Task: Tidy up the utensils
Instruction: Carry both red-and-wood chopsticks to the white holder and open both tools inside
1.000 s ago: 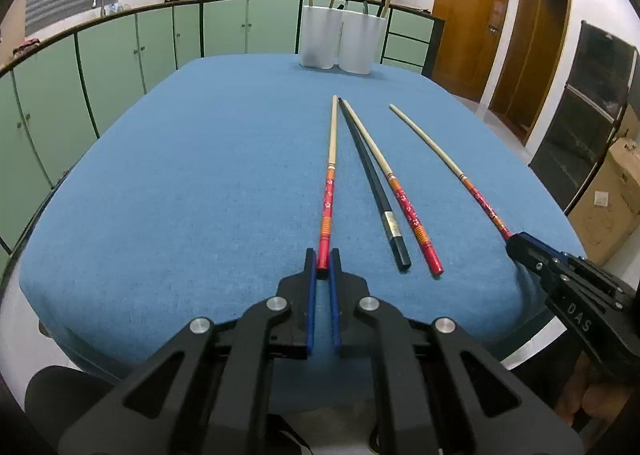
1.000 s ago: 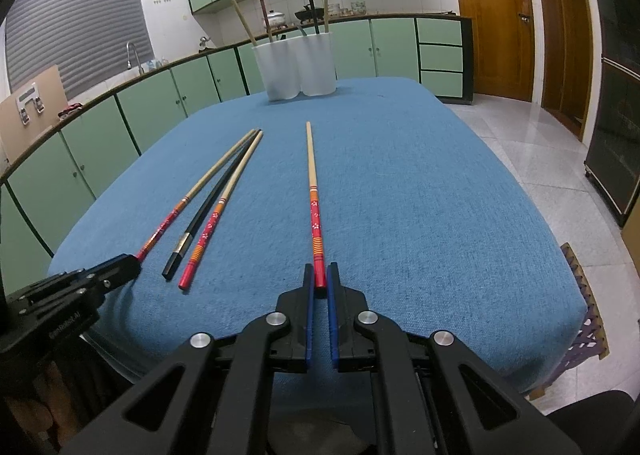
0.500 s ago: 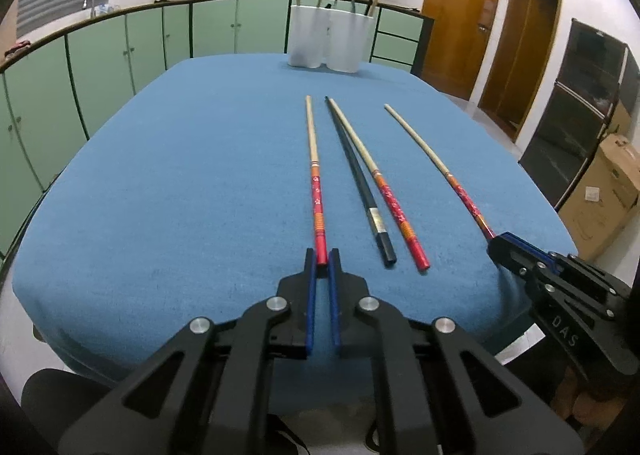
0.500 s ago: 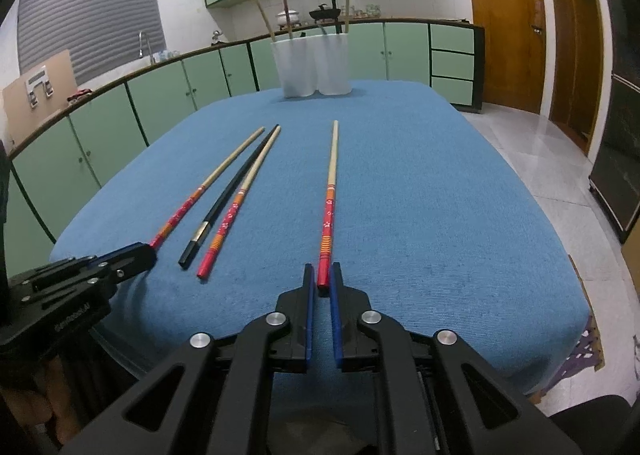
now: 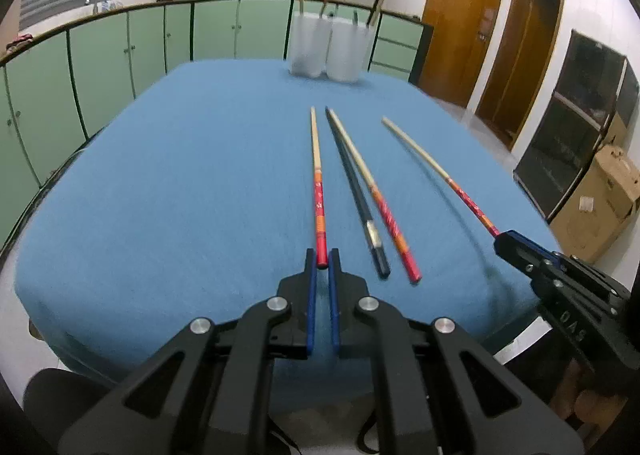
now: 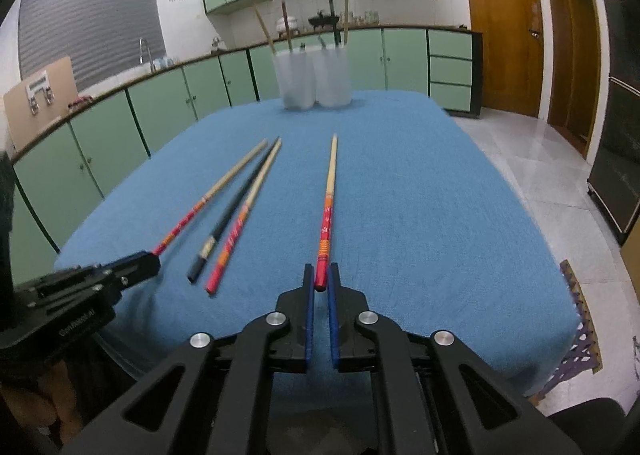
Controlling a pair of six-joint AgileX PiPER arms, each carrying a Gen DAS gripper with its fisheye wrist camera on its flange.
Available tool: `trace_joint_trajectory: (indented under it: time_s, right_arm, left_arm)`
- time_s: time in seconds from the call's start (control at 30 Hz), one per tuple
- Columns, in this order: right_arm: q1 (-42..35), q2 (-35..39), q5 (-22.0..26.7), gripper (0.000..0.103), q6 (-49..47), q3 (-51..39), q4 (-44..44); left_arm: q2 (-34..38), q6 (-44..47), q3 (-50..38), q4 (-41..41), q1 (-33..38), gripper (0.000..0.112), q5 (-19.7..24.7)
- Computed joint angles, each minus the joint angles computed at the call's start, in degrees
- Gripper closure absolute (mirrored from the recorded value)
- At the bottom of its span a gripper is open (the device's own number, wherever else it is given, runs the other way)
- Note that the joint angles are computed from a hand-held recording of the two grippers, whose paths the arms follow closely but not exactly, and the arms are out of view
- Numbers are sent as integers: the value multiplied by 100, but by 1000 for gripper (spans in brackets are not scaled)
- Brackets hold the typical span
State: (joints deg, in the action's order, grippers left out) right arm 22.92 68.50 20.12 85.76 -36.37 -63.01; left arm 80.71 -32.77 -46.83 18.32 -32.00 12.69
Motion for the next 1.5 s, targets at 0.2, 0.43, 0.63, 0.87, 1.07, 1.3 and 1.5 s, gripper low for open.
trace_joint_trajectory:
  time_s: [0.2,0.43,0.63,0.87,1.07,1.3,1.5]
  right_arm:
    - [-47,-579,370,97,-1377,-410,1109]
    - [-271,-578,778,97,-3291,-1482,2336]
    - [-876,160,1135,97,-5777,-2930,4364]
    - [-1242,1338,2090,97,-7609,-4897,5470]
    - [-1543,2211,2844,97,-8392,-6311,6231]
    - [-1707,3105,3743,98,-8726,-7846,6490]
    - [-1832,3671,4401,98,-8818,-8926,6618]
  left_arm:
    - [-477,719,-370,-754,179,107,492]
    - [-556,1302,-1353,-1139,325,107,1140]
    - [-161,1715,-2545,-1350,411,107,1771]
    - [355,2409,-3682,-1769,604,107,2293]
    - [837,2823,-4516,-2017,632,107,2614]
    - [1421,3200,-5419,-2386,795,107,3081]
    - [1864,3355,-6256,-2481,892,107,3576]
